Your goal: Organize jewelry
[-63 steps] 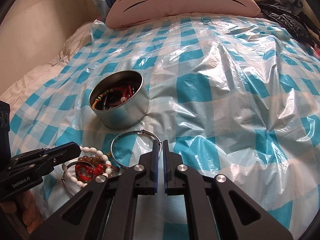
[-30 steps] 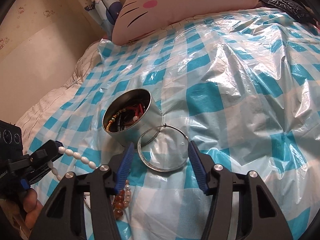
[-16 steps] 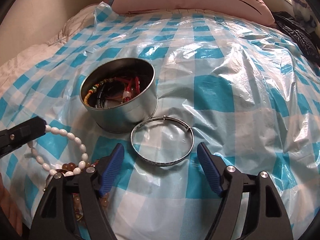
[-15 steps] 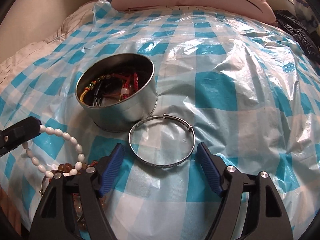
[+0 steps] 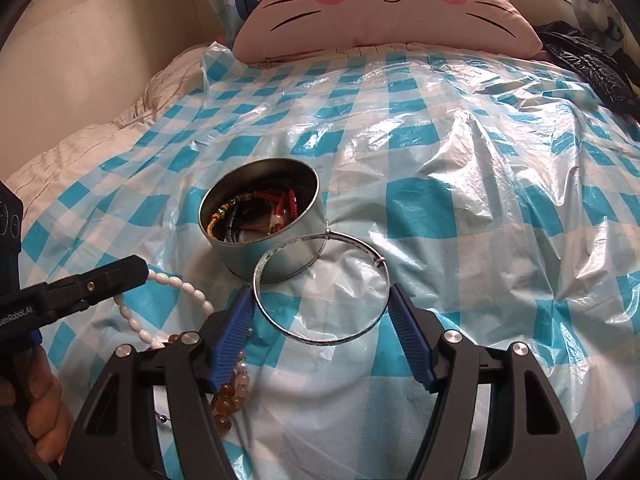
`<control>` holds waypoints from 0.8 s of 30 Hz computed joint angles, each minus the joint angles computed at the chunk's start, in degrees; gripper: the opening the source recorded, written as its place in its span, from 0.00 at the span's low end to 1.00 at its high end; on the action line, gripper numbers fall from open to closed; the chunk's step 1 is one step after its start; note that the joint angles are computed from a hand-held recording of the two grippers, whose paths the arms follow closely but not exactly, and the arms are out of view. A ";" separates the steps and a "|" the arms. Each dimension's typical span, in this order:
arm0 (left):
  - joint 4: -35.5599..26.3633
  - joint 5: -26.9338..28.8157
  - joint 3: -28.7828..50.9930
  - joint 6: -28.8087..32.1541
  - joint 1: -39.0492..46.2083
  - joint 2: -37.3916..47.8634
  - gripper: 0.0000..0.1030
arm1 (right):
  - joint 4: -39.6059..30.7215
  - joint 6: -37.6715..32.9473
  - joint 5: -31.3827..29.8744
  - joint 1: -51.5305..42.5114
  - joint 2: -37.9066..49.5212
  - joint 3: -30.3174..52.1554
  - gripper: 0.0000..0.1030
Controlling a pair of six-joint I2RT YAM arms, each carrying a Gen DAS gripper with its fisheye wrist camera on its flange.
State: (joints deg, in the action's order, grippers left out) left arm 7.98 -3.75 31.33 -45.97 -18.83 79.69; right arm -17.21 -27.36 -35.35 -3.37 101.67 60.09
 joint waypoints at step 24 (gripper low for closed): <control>-9.11 -16.58 5.48 5.99 -8.00 0.02 0.07 | 0.60 -1.11 -4.87 -1.36 -1.38 -0.71 0.65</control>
